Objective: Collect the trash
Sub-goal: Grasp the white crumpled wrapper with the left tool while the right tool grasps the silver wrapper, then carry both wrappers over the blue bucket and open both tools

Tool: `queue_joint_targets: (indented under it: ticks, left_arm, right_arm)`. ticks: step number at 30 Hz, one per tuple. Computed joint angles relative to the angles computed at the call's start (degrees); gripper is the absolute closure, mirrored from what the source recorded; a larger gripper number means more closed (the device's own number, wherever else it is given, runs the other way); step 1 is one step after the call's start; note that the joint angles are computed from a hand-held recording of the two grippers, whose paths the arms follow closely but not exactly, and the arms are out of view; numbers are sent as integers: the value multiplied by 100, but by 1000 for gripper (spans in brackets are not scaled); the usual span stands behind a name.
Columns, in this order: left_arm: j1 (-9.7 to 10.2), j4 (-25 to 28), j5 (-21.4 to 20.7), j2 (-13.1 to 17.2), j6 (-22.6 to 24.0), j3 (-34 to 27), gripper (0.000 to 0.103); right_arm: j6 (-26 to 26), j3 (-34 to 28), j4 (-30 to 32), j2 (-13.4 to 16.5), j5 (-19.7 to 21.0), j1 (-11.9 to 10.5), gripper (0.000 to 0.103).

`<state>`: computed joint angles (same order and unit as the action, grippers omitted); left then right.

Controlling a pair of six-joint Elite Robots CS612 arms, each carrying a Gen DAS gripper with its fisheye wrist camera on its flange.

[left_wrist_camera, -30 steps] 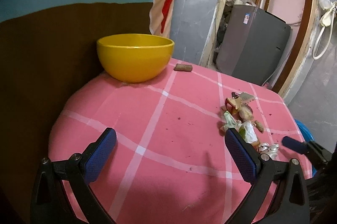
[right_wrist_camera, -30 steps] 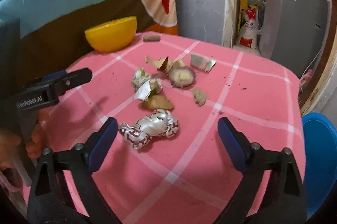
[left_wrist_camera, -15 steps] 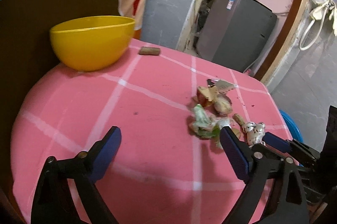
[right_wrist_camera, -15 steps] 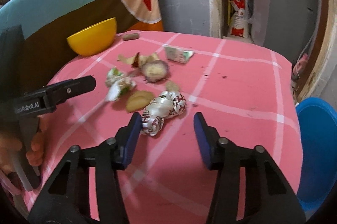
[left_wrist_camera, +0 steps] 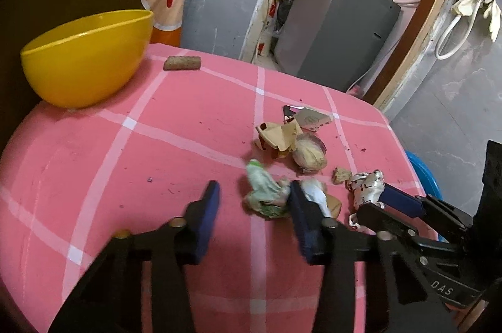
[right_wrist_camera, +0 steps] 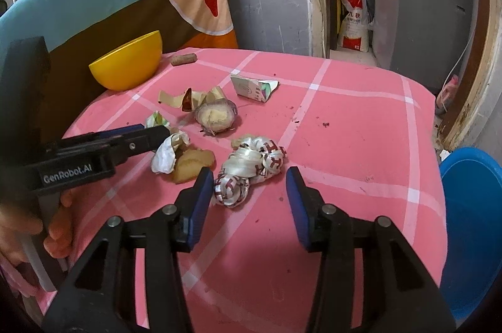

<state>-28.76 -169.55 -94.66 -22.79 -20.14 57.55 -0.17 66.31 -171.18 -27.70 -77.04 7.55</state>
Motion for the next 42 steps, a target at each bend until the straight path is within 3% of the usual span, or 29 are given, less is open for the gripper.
queue_joint_targets:
  ticks: [4, 9, 11, 20, 32, 38, 42]
  left_arm:
    - [24, -38, -174, 7, -60, 4, 84]
    - [-2, -236, -123, -72, -91, 192, 86]
    - [-17, -362, -97, -123, -129, 317, 86]
    - [-115, -1253, 213, -370, -183, 957, 86]
    - [-422, -2838, 804, -475, 322, 1246, 86]
    - [-579, -3556, 771, -346, 598, 979, 86]
    - [-684, -3746, 658, -227, 783, 700, 86]
  right_arm:
    - [67, -61, 118, 18, 26, -6, 48]
    - [79, -14, 102, 4, 155, -35, 62]
    - [60, 15, 83, -6, 206, -41, 78]
    - [162, 314, -494, -85, 261, -77, 81]
    - [162, 1103, -2820, -340, -293, -103, 81]
    - [134, 1385, -3933, -452, -921, -139, 81]
    - [44, 1554, -4537, -526, -1334, -176, 79]
